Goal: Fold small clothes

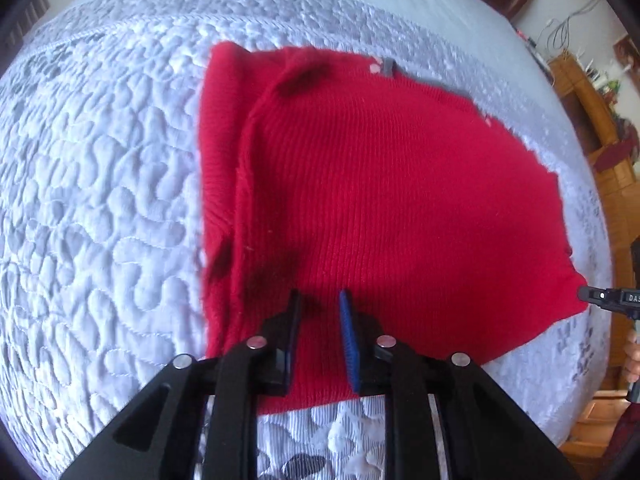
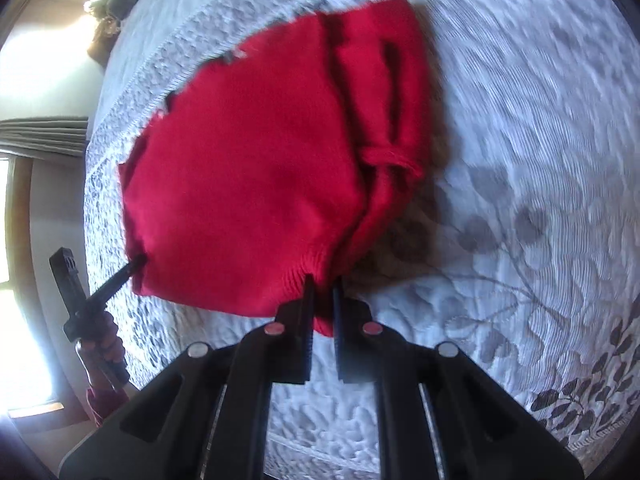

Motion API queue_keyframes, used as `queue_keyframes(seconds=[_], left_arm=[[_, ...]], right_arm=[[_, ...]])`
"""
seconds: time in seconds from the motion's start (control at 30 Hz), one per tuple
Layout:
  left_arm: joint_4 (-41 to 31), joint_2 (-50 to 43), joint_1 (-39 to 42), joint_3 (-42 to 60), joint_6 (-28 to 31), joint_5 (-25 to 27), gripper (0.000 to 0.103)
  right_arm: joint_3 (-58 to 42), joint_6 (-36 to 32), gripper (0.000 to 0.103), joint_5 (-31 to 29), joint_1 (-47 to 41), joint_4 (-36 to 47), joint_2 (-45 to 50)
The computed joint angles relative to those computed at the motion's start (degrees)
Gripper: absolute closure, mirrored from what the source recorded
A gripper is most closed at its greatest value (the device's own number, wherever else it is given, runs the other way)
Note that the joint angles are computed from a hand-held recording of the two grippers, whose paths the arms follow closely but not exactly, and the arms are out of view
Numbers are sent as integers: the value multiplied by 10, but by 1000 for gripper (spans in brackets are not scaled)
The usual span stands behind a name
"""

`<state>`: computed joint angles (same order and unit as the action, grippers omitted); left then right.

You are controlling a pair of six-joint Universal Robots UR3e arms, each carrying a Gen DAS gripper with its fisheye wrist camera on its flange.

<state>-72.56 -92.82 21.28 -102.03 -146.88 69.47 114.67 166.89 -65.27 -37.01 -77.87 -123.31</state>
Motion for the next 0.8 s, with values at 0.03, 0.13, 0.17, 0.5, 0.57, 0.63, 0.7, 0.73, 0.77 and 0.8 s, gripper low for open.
queue_keyframes(seconds=[0.03, 0.13, 0.17, 0.5, 0.57, 0.63, 0.7, 0.73, 0.77, 0.8], left_arm=[[-4, 8, 11, -2, 9, -7, 80], [-40, 16, 38, 9, 36, -18, 78], [-52, 15, 45, 17, 40, -20, 78], [-120, 2, 153, 83, 83, -58, 73], [-121, -7, 168, 94, 80, -57, 73], [-127, -15, 182, 103, 82, -59, 73], [-130, -19, 190, 106, 84, -56, 73], [-129, -20, 191, 106, 85, -52, 72], [-127, -20, 189, 102, 84, -51, 72], [-126, -16, 186, 94, 84, -51, 72]], right_arm=[[-26, 40, 96, 0, 43, -29, 24], [-87, 133, 96, -8, 152, -107, 92], [-105, 160, 96, -14, 187, -132, 115], [-293, 297, 96, -37, 478, -351, 403], [-338, 304, 96, -40, 522, -370, 464], [-368, 307, 97, -37, 551, -381, 515], [-392, 312, 96, -58, 580, -381, 556], [-394, 310, 96, -73, 588, -382, 567], [-380, 310, 92, -73, 589, -388, 565], [-367, 308, 92, -60, 584, -393, 565]])
